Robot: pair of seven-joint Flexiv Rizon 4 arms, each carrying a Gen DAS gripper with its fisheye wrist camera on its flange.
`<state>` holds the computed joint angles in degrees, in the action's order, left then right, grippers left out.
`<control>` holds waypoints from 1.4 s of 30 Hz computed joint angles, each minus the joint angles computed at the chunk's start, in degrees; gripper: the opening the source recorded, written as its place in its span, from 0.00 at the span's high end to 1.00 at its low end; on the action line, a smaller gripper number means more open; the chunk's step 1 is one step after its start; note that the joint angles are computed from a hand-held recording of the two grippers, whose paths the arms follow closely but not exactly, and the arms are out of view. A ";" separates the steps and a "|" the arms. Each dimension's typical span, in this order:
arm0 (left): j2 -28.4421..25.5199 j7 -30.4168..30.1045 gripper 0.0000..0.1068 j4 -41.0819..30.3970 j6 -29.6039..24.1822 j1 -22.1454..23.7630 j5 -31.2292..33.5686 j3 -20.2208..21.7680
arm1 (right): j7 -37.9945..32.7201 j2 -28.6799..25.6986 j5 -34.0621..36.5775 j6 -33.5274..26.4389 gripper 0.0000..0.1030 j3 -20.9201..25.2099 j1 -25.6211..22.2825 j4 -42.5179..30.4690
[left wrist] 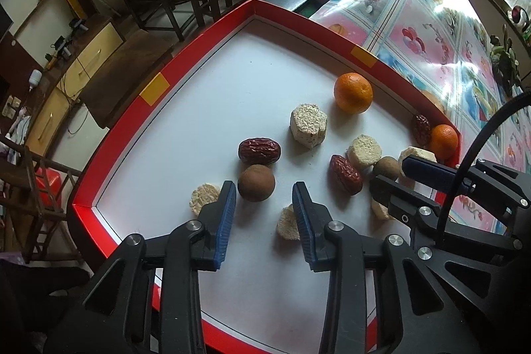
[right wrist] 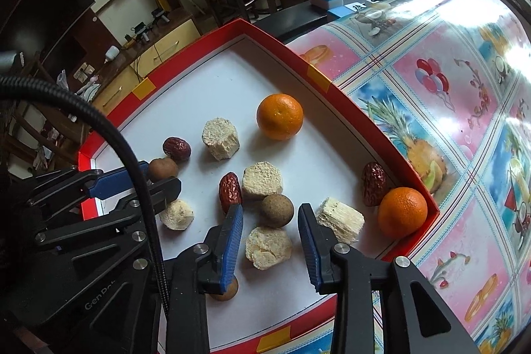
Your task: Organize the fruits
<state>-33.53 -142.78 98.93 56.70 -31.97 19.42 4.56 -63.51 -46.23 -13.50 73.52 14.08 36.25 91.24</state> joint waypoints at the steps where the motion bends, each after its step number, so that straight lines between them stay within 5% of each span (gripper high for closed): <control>1: 0.17 -0.07 0.61 0.02 -0.11 -0.12 0.10 0.05 | 0.31 0.42 -0.02 0.43 0.68 -0.34 0.21 0.57; 4: 1.02 -0.74 0.54 0.00 -0.52 -0.86 1.33 0.57 | 1.50 2.21 -0.40 2.25 0.67 -1.49 0.83 2.96; 14: 5.62 -9.30 0.53 -1.18 -4.23 -4.85 9.87 1.98 | 12.62 10.56 -4.91 13.98 0.57 -11.29 6.97 15.54; 22: 8.32 -17.63 0.53 -2.06 -8.57 -6.27 15.46 -0.87 | 16.39 15.68 -9.55 18.09 0.55 -16.92 10.70 23.04; 42: 9.26 -22.95 0.53 -2.43 -12.18 -6.80 18.13 -4.53 | 15.47 19.52 -8.39 21.61 0.55 -18.71 12.65 30.14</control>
<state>-24.27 -165.73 96.50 44.52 -38.77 37.55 0.02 -48.04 -26.71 -21.88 95.13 -4.63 48.90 121.38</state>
